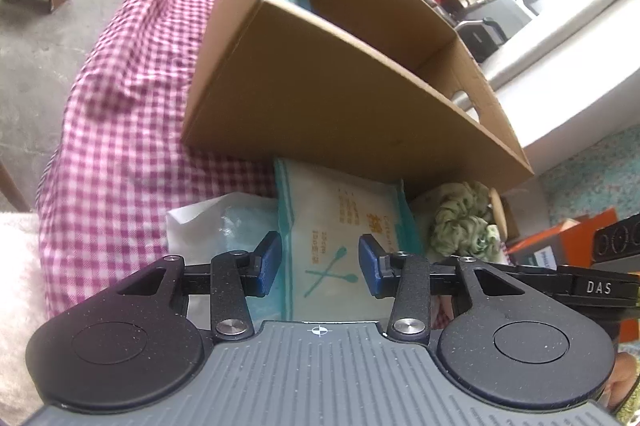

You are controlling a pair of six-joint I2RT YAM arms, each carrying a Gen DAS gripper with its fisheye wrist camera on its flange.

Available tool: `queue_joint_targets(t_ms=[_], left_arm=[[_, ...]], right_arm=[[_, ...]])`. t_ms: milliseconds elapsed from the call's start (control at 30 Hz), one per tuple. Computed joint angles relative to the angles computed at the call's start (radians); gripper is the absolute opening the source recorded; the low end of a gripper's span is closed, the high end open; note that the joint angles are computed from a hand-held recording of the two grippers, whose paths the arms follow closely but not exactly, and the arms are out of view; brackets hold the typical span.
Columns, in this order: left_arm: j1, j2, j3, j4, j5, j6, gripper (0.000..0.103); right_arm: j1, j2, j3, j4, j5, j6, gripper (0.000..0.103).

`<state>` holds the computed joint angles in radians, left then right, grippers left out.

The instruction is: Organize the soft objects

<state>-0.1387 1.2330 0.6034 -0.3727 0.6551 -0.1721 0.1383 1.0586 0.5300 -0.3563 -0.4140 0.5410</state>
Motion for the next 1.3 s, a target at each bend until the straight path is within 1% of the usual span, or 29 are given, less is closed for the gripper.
queue_joint_targets(t_ms=[67,167,233,367,433,533,600,700,733,767,833,933,1033,1133,1167,1200,1233,1267,1300], left_arm=[[-0.016,0.002,0.009,0.005,-0.022,-0.009,0.042],[-0.061,-0.004,0.014,0.024,-0.095,-0.006,0.047],[-0.083,0.021,0.028,0.025,-0.117,-0.007,0.047],[-0.085,0.093,0.072,-0.006,-0.103,0.001,0.047],[-0.06,0.113,0.089,-0.015,-0.053,-0.006,0.047],[0.0,0.14,0.092,-0.006,0.057,-0.024,0.049],[0.048,0.164,0.082,0.01,0.154,-0.027,0.055],[0.109,0.208,0.069,0.025,0.301,-0.021,0.061],[0.123,0.216,0.059,0.027,0.329,-0.011,0.061],[0.131,0.219,0.054,0.022,0.333,0.004,0.061],[0.116,0.208,0.049,0.013,0.28,0.017,0.061],[0.059,0.133,0.011,0.027,0.172,0.006,0.06],[-0.014,0.066,0.002,0.024,0.096,0.019,0.06],[-0.067,0.046,0.002,0.023,0.02,0.025,0.06],[-0.078,0.046,0.002,0.029,0.003,0.019,0.055],[-0.093,0.033,-0.005,0.04,-0.021,0.01,0.046],[-0.116,0.014,-0.011,0.051,-0.058,0.004,0.04],[-0.137,-0.005,-0.016,0.053,-0.099,0.008,0.027],[-0.16,-0.016,-0.018,0.057,-0.144,0.008,0.019]], right_arm=[[-0.004,0.0,-0.001,0.001,-0.006,-0.002,0.064],[-0.001,0.0,-0.003,0.007,-0.007,0.002,0.064],[0.001,0.0,-0.006,0.01,-0.008,0.006,0.064],[-0.004,-0.005,-0.012,0.015,-0.016,0.009,0.064],[-0.006,-0.01,-0.017,0.018,-0.02,0.011,0.064],[-0.014,-0.021,-0.025,0.021,-0.026,0.014,0.064],[-0.024,-0.028,-0.03,0.021,-0.034,0.016,0.064],[-0.033,-0.047,-0.038,0.021,-0.04,0.023,0.064],[-0.036,-0.05,-0.041,0.023,-0.042,0.025,0.064],[-0.038,-0.053,-0.043,0.026,-0.044,0.028,0.064],[-0.041,-0.055,-0.048,0.033,-0.051,0.033,0.064],[-0.032,-0.055,-0.053,0.042,-0.047,0.04,0.064],[-0.026,-0.06,-0.058,0.042,-0.042,0.042,0.064],[-0.026,-0.06,-0.062,0.047,-0.043,0.042,0.064],[-0.023,-0.059,-0.062,0.049,-0.04,0.043,0.064],[-0.021,-0.058,-0.062,0.049,-0.04,0.044,0.064],[-0.019,-0.06,-0.062,0.048,-0.037,0.044,0.064],[-0.019,-0.062,-0.063,0.047,-0.035,0.044,0.064],[-0.019,-0.066,-0.064,0.046,-0.034,0.045,0.064]])
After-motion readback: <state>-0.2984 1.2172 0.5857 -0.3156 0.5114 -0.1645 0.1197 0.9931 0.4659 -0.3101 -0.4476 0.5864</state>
